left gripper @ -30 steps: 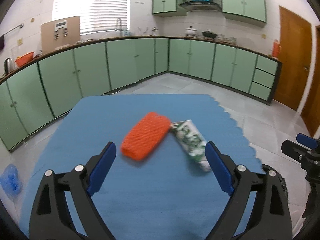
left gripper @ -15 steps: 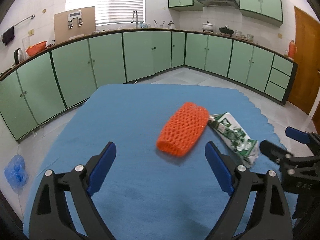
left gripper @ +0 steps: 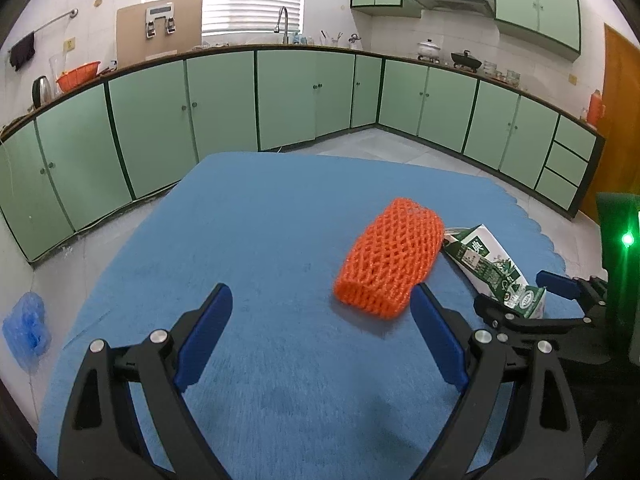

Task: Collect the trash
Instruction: 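Move both grippers back toward the orange net and green carton on the table, then grasp the green carton with the right gripper while the left grasps the orange net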

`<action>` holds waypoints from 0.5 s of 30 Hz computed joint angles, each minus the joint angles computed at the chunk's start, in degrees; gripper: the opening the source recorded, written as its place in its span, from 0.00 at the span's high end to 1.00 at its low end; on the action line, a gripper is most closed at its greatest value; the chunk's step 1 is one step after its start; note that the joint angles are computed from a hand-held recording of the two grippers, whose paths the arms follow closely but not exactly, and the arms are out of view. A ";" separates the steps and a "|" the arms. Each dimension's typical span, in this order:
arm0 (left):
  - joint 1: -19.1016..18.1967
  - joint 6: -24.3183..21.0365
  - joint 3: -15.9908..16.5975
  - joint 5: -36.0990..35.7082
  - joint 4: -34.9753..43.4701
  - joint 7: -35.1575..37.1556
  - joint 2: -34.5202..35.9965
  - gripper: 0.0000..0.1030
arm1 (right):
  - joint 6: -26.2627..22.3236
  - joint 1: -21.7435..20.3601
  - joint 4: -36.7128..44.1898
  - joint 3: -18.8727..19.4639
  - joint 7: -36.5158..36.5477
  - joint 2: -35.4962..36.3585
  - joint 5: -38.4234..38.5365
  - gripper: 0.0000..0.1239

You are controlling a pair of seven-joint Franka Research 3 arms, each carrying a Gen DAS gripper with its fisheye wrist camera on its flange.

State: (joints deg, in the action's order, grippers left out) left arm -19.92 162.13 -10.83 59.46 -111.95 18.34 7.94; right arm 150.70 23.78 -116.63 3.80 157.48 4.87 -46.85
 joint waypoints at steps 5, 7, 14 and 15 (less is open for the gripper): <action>0.22 0.55 0.05 -1.65 0.65 2.07 1.10 0.15 | 0.62 -0.43 0.45 -0.26 -3.97 1.12 6.04 0.43; 0.09 0.42 0.02 -2.95 1.37 3.44 1.81 0.15 | 1.50 -0.40 -0.09 -0.60 -3.43 0.80 6.15 0.50; -0.59 0.54 0.06 -8.86 4.58 10.46 5.11 0.15 | 1.12 -0.49 -0.83 -0.95 -1.74 -0.10 4.18 0.66; -0.89 0.36 0.25 -9.41 5.12 11.11 5.60 0.15 | 0.84 -0.51 -0.93 -0.92 -0.97 -0.34 3.51 0.66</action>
